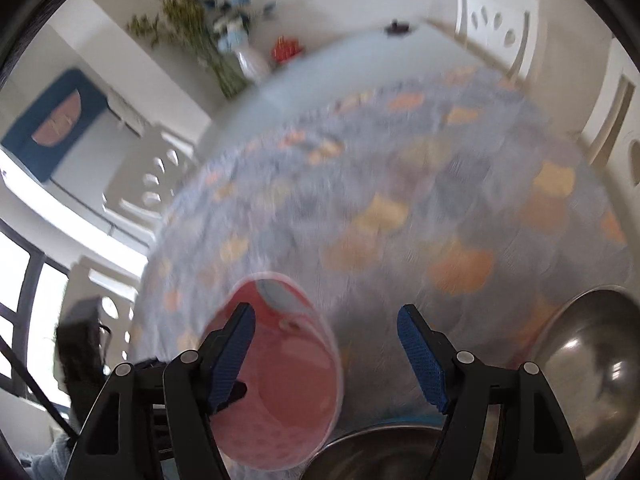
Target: Organize plates and bowls
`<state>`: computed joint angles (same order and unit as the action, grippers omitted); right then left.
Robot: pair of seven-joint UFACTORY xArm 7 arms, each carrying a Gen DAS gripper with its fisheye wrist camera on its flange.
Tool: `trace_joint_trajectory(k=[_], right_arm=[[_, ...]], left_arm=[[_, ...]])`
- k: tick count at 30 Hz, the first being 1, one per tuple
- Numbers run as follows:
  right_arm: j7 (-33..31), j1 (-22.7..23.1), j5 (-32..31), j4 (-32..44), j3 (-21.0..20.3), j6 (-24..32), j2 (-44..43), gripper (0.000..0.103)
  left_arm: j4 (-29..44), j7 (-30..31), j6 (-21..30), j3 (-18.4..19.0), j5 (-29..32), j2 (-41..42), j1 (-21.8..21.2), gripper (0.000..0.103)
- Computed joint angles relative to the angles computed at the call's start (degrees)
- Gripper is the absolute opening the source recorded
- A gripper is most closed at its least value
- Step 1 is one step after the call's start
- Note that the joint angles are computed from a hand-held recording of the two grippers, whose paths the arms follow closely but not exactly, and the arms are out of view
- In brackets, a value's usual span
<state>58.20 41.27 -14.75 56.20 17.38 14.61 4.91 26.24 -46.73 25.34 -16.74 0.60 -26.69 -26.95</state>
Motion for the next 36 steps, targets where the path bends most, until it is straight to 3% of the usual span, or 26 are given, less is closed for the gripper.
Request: trace_joint_trajectory(k=[2, 7, 9, 10, 14, 18, 22, 27, 29, 36], right_arm=[[-2.7, -0.1, 1.3, -0.5, 0.6, 1.3, -0.6, 0.072], [-7.4, -0.4, 2.9, 0.0, 1.2, 6.7, -1.5, 0.072], [-8.2, -0.2, 3.5, 0.7, 1.7, 7.5, -0.9, 0.056], [-7.7, 0.4, 3.0, 2.6, 1.8, 8.2, 0.8, 0.033], [-2.3, 2.5, -5.5, 3.0, 0.6, 15.0, -0.4, 0.008], [-1.9, 1.3, -4.7, -0.5, 1.3, 11.8, -3.9, 0.007], [1.5, 1.3, -10.5, 1.2, 2.7, 13.4, -4.5, 0.007], [3.4, 2.5, -14.5, 3.8, 3.9, 14.9, -4.5, 0.007], [6.7, 5.2, -19.0, 9.1, 3.6, 16.4, 0.2, 0.007], [9.1, 9.6, -19.1, 9.7, 4.3, 16.0, 0.7, 0.008]], left_arm=[[-0.8, -0.4, -1.8, 0.3, -0.8, -0.1, -0.5, 0.058], [-2.1, 3.0, -5.7, 3.1, -6.0, 1.1, -4.7, 0.039], [-2.1, 3.6, -6.9, 3.6, -8.0, 1.6, -5.8, 0.030], [-2.0, 3.8, -6.8, 3.5, -8.1, 1.6, -5.8, 0.026], [-0.9, 1.1, -3.8, 0.1, -4.3, 0.2, -2.9, 0.025], [-3.1, 0.7, -5.6, 1.9, -6.8, -3.8, -4.3, 0.025], [-2.2, -1.8, -3.1, -0.8, -3.9, -6.6, -1.7, 0.025], [-1.2, -6.1, 3.3, -4.0, -0.2, -11.7, 0.2, 0.025], [-1.5, -7.5, 6.1, -4.9, 0.7, -14.9, -0.2, 0.025], [-4.9, -12.8, 18.0, -7.1, -1.0, -28.2, -5.7, 0.025]])
